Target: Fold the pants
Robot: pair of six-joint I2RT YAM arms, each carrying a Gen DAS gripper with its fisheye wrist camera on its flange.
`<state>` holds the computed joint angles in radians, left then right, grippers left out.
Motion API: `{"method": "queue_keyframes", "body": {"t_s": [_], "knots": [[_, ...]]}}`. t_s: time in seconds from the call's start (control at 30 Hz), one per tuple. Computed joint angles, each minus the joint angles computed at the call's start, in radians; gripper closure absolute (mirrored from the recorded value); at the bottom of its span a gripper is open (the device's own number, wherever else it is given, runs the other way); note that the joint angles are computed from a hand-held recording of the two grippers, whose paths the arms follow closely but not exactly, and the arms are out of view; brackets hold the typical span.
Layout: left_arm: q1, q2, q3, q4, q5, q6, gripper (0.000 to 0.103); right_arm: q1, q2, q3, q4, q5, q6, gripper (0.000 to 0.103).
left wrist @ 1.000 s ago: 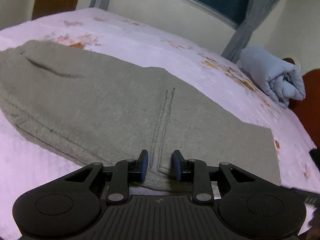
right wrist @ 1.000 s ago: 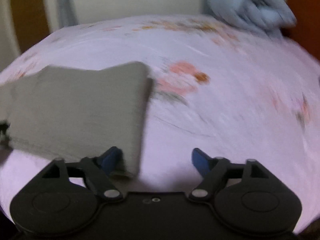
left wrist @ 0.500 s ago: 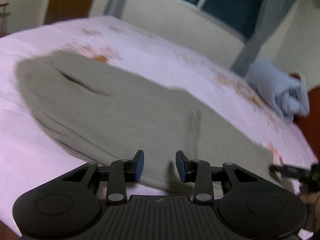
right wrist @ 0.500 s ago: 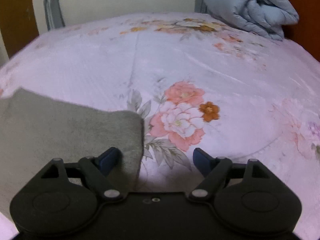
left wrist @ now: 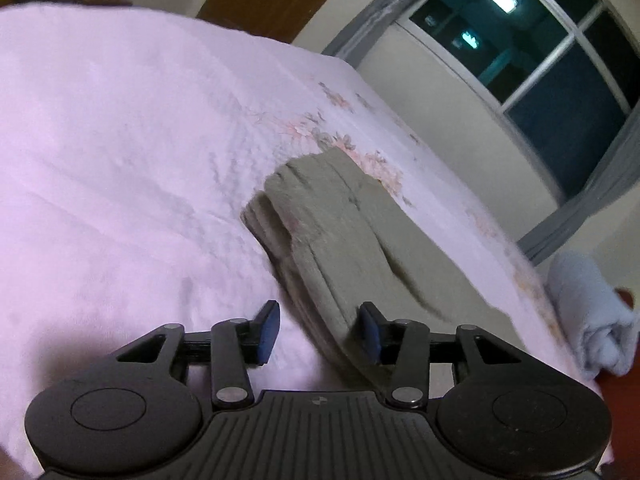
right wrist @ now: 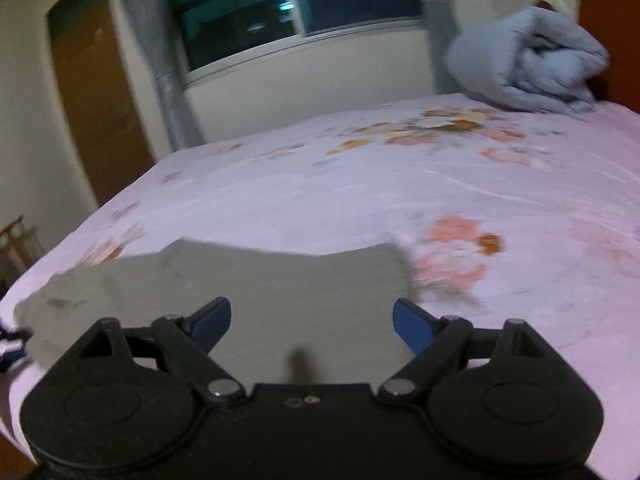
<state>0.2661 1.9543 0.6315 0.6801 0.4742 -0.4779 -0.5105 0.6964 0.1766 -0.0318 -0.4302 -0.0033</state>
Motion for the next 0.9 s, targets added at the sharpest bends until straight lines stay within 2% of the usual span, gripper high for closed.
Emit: {"method": "queue_keyframes", "body": {"t_s": [0.07,0.2,0.33,0.37,0.47,0.5,0.53,0.57,0.63,0.73,0.77,0.83,0.9], "knots": [[0.013,0.048,0.033,0.033,0.034,-0.035,0.058,0.109,0.001,-0.001,0.005,0.063,0.048,0.021],[0.027,0.07,0.061,0.029,0.069,-0.062,0.058,0.36,0.044,0.022,0.048,0.248,0.138,0.021],[0.058,0.061,0.013,0.139,0.14,-0.104,0.058,0.609,0.135,0.071,0.107,0.405,0.173,0.021],[0.058,0.062,0.021,0.136,0.146,-0.103,0.058,0.658,0.167,0.082,0.128,0.44,0.183,0.021],[0.047,0.088,0.105,0.024,0.129,-0.083,0.058,0.721,0.224,0.102,0.159,0.456,0.248,0.021],[0.043,0.093,0.131,-0.009,0.11,-0.081,0.06,0.735,0.237,0.105,0.164,0.467,0.261,0.021],[0.044,0.098,0.142,-0.004,0.104,-0.092,0.073,0.749,0.241,0.106,0.162,0.483,0.264,0.021],[0.049,0.103,0.147,0.012,0.122,-0.103,0.076,0.761,0.234,0.105,0.152,0.499,0.258,0.021],[0.059,0.117,0.146,0.109,0.178,-0.122,0.08,0.774,0.196,0.091,0.124,0.524,0.238,0.021],[0.079,0.17,0.123,0.459,0.299,-0.27,0.083,0.778,0.143,0.07,0.072,0.552,0.226,0.021],[0.075,0.173,0.11,0.535,0.302,-0.271,0.083,0.766,0.136,0.063,0.066,0.549,0.222,0.021],[0.065,0.142,0.118,0.419,0.275,-0.193,0.083,0.748,0.109,0.051,0.031,0.548,0.207,0.021],[0.065,0.141,0.143,0.295,0.246,-0.164,0.083,0.735,0.087,0.037,0.019,0.546,0.206,0.021]]}}
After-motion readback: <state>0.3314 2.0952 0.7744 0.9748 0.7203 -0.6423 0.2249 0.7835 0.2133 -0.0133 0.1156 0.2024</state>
